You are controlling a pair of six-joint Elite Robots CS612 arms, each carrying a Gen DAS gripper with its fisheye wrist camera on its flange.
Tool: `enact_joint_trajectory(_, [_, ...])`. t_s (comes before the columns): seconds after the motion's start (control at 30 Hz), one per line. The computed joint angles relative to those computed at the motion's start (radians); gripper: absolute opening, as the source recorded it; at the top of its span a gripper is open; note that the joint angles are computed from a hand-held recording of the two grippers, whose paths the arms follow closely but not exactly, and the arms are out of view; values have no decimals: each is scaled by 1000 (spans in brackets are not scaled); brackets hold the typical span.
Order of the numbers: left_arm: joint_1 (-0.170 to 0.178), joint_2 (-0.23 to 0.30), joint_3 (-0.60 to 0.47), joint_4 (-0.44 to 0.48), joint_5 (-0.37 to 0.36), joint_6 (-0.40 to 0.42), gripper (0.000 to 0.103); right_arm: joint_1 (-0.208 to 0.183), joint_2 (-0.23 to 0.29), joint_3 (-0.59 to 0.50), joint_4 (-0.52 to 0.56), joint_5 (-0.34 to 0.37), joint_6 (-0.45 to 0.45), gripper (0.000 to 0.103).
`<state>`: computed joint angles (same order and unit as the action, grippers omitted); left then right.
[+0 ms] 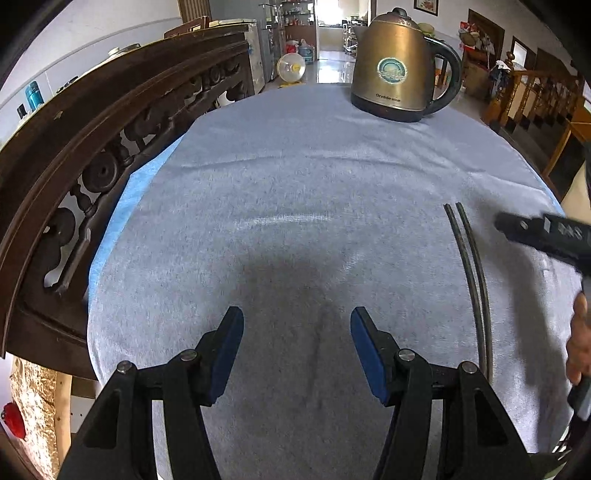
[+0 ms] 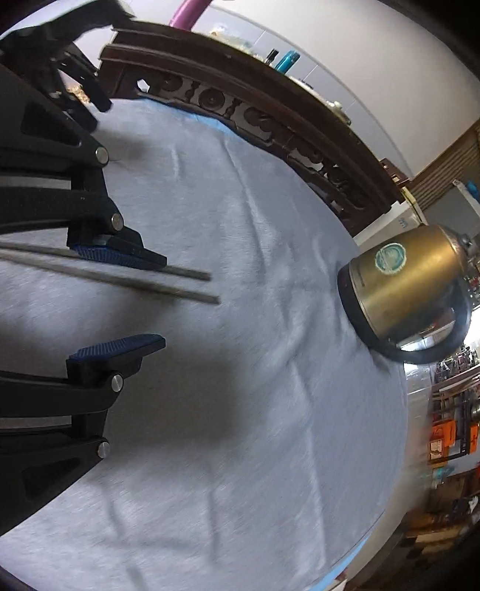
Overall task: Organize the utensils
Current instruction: 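Move both grippers back to the two chopsticks left on the cloth, then close right gripper on one chopstick while left gripper grasps the other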
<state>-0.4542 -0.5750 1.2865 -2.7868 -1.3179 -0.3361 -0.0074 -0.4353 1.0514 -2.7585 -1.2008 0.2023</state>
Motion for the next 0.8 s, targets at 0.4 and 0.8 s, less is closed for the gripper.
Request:
enact_joint_trajectory(0.4, [8, 20, -35, 18, -29, 11, 61, 52, 83, -192, 200, -199, -59, 16])
enact_joint_trajectory(0.8, [4, 91, -190, 51, -152, 54, 61, 33, 20, -72, 155, -328, -137, 8])
